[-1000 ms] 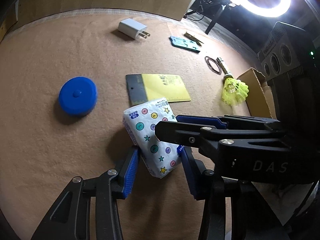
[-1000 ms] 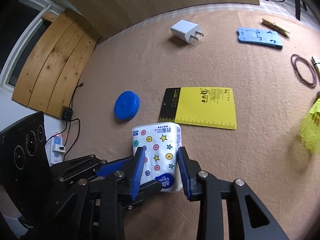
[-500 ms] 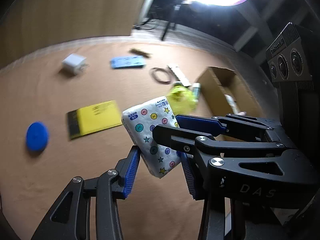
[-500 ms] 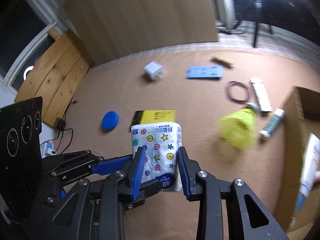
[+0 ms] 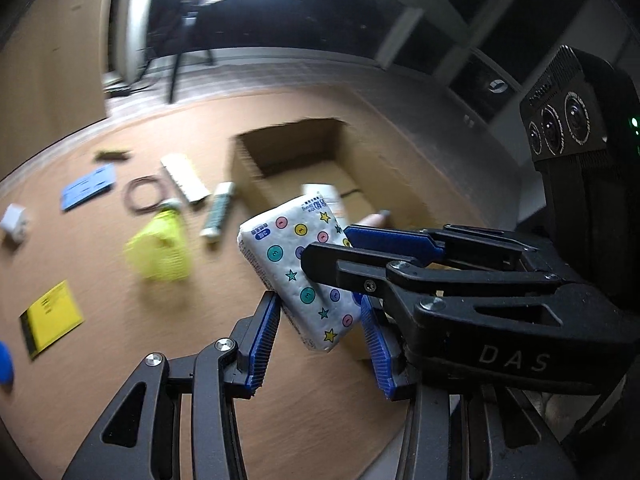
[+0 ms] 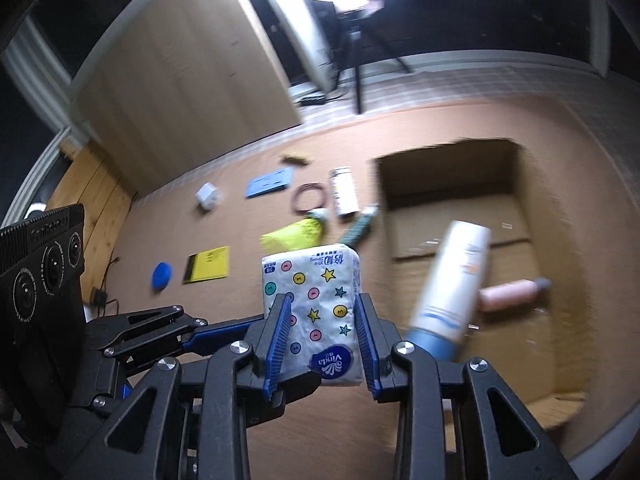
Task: Organize objects
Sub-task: 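Carry the tissue pack into the box and open the right tool, then move the right tool to the yellow card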
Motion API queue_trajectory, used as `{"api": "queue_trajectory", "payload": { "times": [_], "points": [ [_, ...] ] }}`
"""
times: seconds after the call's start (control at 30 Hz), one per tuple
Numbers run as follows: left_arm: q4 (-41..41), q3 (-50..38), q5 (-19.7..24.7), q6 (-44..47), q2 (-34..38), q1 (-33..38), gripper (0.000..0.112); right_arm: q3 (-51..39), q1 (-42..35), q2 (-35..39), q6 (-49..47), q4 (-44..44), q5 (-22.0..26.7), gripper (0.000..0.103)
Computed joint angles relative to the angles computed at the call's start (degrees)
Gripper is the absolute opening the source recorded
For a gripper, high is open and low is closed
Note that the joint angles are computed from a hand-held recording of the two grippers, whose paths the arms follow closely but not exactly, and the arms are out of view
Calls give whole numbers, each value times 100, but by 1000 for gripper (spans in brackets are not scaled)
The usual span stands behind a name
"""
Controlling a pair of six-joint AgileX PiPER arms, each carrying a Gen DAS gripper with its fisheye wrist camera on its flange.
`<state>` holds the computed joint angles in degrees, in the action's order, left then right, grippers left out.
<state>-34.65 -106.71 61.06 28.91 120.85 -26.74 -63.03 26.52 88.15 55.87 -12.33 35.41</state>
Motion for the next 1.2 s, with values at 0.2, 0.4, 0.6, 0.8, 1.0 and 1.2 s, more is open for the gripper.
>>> {"api": "queue_trajectory", "payload": {
  "times": [0.2,0.4,0.6,0.8,1.0,1.2],
  "points": [
    [73,-438,81,-232,315,-641,45,874,-412,-763,91,-13,-59,30],
    [412,-867,86,-559,598,-1175,45,1435,-790,-1263,-84,143,-122,30],
    [627,-1353,198,-803,888,-1426,45,1706,-1080,-1507,-305,312,-198,30],
    [789,-1719,324,-934,1132,-1541,45,1891,-1274,-1544,-549,575,-345,30],
    [1280,-1432,58,-1049,969,-1664,45,1917,-1024,-1584,361,-273,-328,34],
    [1217,-791,-221,-933,543,-1430,46,1751,-823,-1470,611,-652,-359,43]
  ]
}}
